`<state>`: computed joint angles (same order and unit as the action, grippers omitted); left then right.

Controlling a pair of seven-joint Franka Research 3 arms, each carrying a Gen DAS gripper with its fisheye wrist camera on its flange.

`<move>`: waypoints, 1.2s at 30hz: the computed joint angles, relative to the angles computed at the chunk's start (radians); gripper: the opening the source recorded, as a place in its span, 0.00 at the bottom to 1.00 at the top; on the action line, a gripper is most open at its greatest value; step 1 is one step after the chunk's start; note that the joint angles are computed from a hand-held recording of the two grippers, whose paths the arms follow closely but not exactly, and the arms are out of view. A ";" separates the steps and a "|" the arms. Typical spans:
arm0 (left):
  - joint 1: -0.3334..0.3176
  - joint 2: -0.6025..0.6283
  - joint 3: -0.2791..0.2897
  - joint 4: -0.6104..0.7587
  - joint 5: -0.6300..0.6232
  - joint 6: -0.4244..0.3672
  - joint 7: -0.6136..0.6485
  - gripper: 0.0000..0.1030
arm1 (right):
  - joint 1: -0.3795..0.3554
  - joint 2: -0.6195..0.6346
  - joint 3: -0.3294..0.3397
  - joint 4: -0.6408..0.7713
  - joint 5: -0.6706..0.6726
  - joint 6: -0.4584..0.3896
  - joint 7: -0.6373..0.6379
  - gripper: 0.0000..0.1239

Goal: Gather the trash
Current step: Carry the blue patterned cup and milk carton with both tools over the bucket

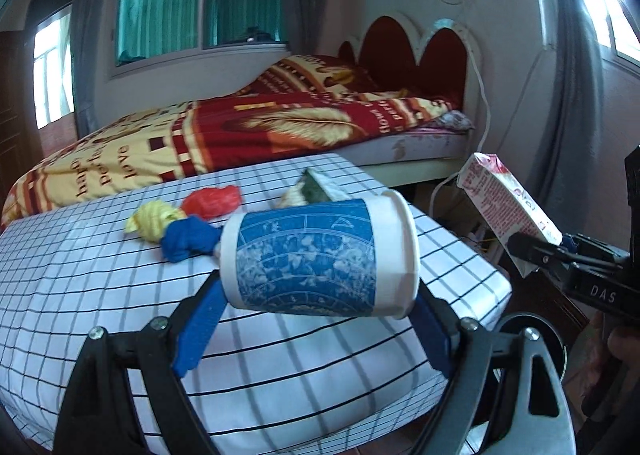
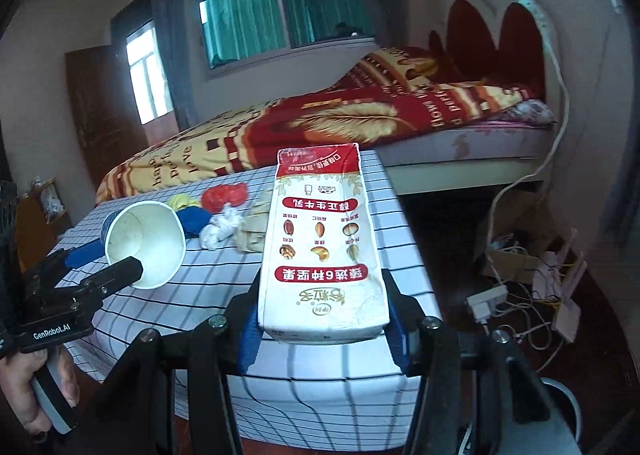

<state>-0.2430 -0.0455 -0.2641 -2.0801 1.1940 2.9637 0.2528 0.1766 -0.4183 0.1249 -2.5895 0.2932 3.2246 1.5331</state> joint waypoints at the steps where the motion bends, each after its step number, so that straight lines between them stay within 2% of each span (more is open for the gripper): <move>1: -0.005 0.009 -0.005 0.010 0.003 -0.001 0.000 0.84 | -0.011 -0.014 -0.001 -0.013 0.000 -0.001 0.001 0.43; 7: -0.055 0.074 -0.009 0.074 0.005 -0.003 0.021 0.84 | -0.069 -0.094 -0.013 -0.088 -0.004 -0.017 -0.002 0.43; 17: -0.150 0.159 0.011 0.151 -0.064 0.010 0.130 0.84 | -0.151 -0.214 -0.041 -0.202 -0.013 -0.045 -0.011 0.43; 31: -0.263 0.262 0.029 0.239 -0.227 0.036 0.323 0.84 | -0.249 -0.363 -0.083 -0.323 -0.018 -0.104 -0.034 0.43; 36: -0.289 0.300 0.018 0.264 -0.321 0.043 0.431 0.84 | -0.285 -0.408 -0.101 -0.359 -0.027 -0.130 -0.052 0.43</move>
<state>-0.5320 0.2545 -0.2456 -1.8162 0.8733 3.0071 0.6842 -0.1083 -0.8264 0.0238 -2.9487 0.2659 3.0945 1.4813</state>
